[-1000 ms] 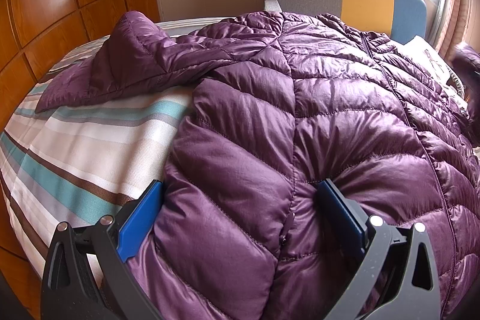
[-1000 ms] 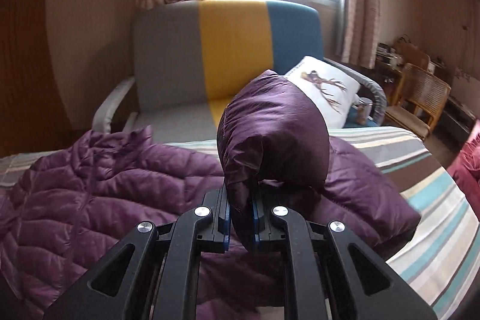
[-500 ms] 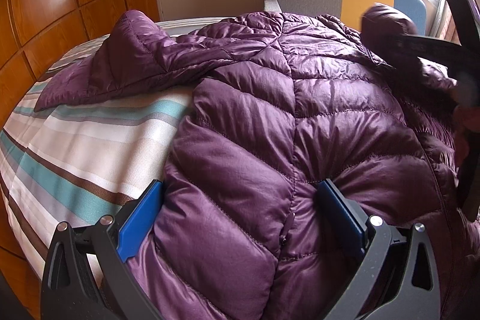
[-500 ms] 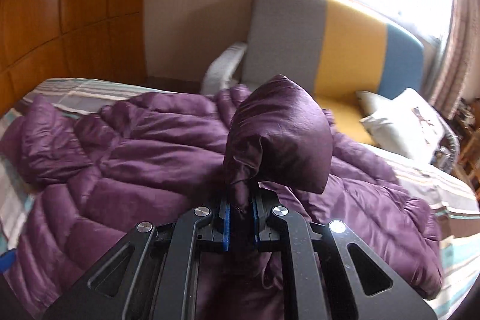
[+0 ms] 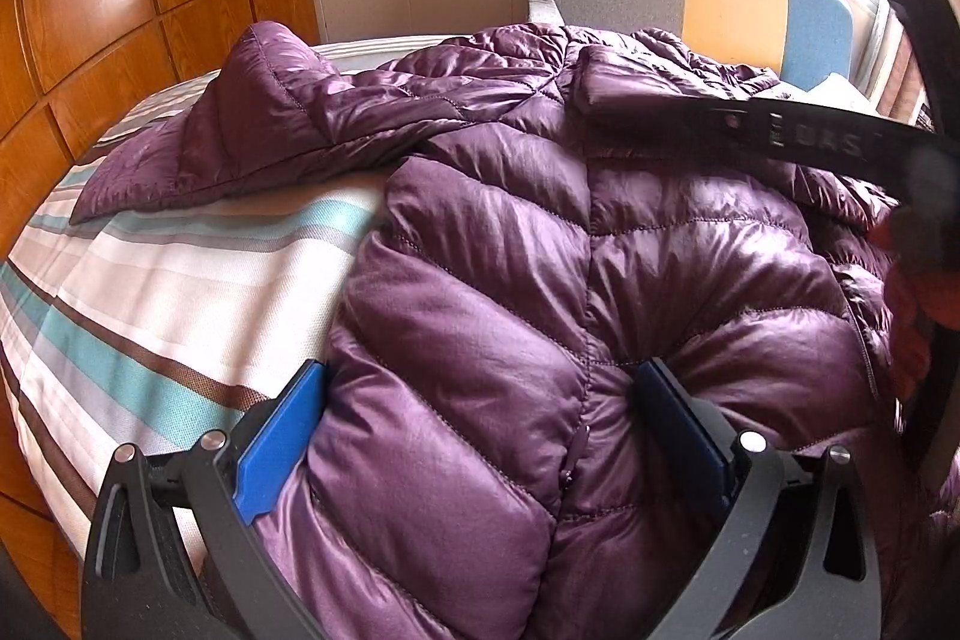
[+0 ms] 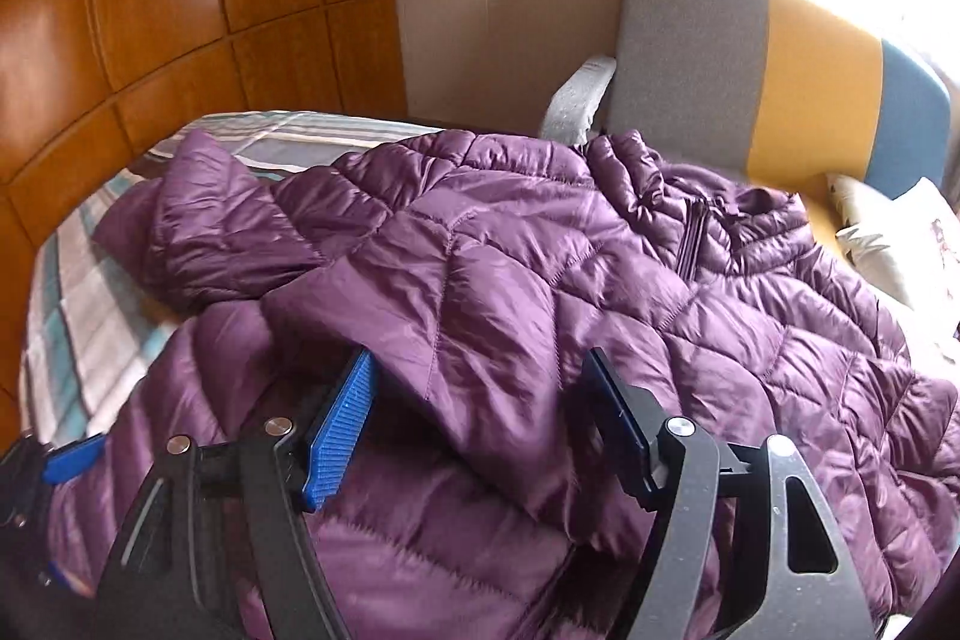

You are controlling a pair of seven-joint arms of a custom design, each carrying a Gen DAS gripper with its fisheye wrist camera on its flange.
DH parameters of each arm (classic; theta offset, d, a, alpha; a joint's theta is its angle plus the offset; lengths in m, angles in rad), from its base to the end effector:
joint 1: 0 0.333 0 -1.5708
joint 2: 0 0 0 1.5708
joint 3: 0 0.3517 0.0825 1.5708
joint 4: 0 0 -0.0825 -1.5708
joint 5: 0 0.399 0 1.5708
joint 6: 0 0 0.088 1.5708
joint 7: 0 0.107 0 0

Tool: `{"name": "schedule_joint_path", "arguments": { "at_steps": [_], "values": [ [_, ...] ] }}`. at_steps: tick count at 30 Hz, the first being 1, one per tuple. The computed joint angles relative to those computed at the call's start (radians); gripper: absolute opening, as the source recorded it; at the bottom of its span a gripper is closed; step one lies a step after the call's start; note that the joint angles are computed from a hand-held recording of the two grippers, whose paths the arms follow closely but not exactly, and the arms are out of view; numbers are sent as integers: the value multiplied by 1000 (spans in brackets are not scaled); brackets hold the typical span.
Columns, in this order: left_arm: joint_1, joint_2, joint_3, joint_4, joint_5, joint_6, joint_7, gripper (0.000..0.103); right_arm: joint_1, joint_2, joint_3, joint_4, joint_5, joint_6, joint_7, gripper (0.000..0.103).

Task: Fold large clothes

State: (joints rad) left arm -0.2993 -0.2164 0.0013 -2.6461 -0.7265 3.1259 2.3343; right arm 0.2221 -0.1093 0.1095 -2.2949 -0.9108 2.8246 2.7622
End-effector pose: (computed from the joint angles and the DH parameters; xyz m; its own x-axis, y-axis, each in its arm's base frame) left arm 0.4449 -0.0767 0.4061 -0.3269 -0.9449 -0.0156 -0.7195 0.2596 -0.6442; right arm 0.4977 0.2148 0.4787 -0.0588 -0.9980 -0.0248 -0.6996 0.0589 -0.7121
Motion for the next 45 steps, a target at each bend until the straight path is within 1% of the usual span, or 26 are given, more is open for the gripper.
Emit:
{"name": "schedule_joint_path", "arguments": {
  "at_steps": [3,5,6,7,10,11,13,14,15,16,18,22,23,25,28,29,30,31,32,34,35,36,39,41,43,45],
  "values": [
    [-3,0,-1,-2,1,3,-5,101,-16,-65,-3,-61,-5,45,41,70],
    [-7,3,3,-1,-1,4,-2,101,-58,-130,22,-106,-70,37,126,70],
    [-8,2,5,-1,-3,3,-1,101,-79,-173,38,-133,-97,9,171,70],
    [-9,-3,8,-3,-5,0,1,101,-99,-220,58,-159,-115,-42,215,70],
    [33,-16,-23,-6,34,-24,-44,101,-131,-344,98,-220,-91,-254,298,70],
    [67,-25,-46,-3,66,-49,-83,101,-144,-382,105,-241,-80,-319,336,70],
    [83,-43,-43,5,86,-88,-102,101,-163,-437,102,-277,-53,-419,395,64],
    [100,-55,-56,13,106,-108,-127,101,-170,-457,89,-293,-35,-449,414,61],
    [105,-63,-56,23,113,-119,-139,101,-176,-468,72,-306,-22,-459,426,52],
    [93,-71,-45,36,101,-131,-135,101,-181,-471,54,-314,-9,-465,427,45],
    [61,-80,-29,68,64,-130,-117,101,-186,-454,25,-315,15,-461,405,38],
    [73,-40,-81,145,114,-102,-150,101,-189,-381,-5,-295,25,-410,324,38],
    [62,-21,-90,166,121,-95,-150,101,-191,-361,-10,-291,21,-387,311,38],
    [88,18,-137,204,189,-91,-202,101,-195,-339,-19,-294,15,-335,299,38],
    [100,86,-195,252,293,-65,-270,101,-193,-301,-8,-284,13,-328,261,38],
    [135,118,-236,271,391,-54,-352,101,-194,-293,-6,-285,9,-326,261,38],
    [145,147,-251,294,453,-53,-404,101,-193,-290,-6,-284,10,-324,264,38],
    [122,174,-237,315,466,-53,-418,101,-193,-289,-7,-283,11,-320,266,38],
    [135,209,-250,339,550,-54,-494,101,-193,-290,-8,-286,11,-316,268,38],
    [117,261,-217,383,775,-91,-689,98,-194,-290,-7,-288,9,-314,272,38],
    [86,292,-178,414,872,-129,-783,97,-195,-285,-5,-285,6,-316,274,38],
    [85,310,-173,425,899,-143,-817,97,-197,-280,-2,-283,0,-320,278,38],
    [84,342,-173,434,837,-147,-772,100,-196,-266,1,-273,-16,-333,284,38],
    [54,338,-139,424,892,-132,-818,100,-190,-267,-6,-272,-12,-333,280,38],
    [57,336,-143,428,881,-142,-809,100,-182,-281,-13,-271,5,-336,260,38],
    [55,316,-140,423,884,-160,-824,99,-185,-323,2,-280,-20,-329,281,38]
  ]
}}
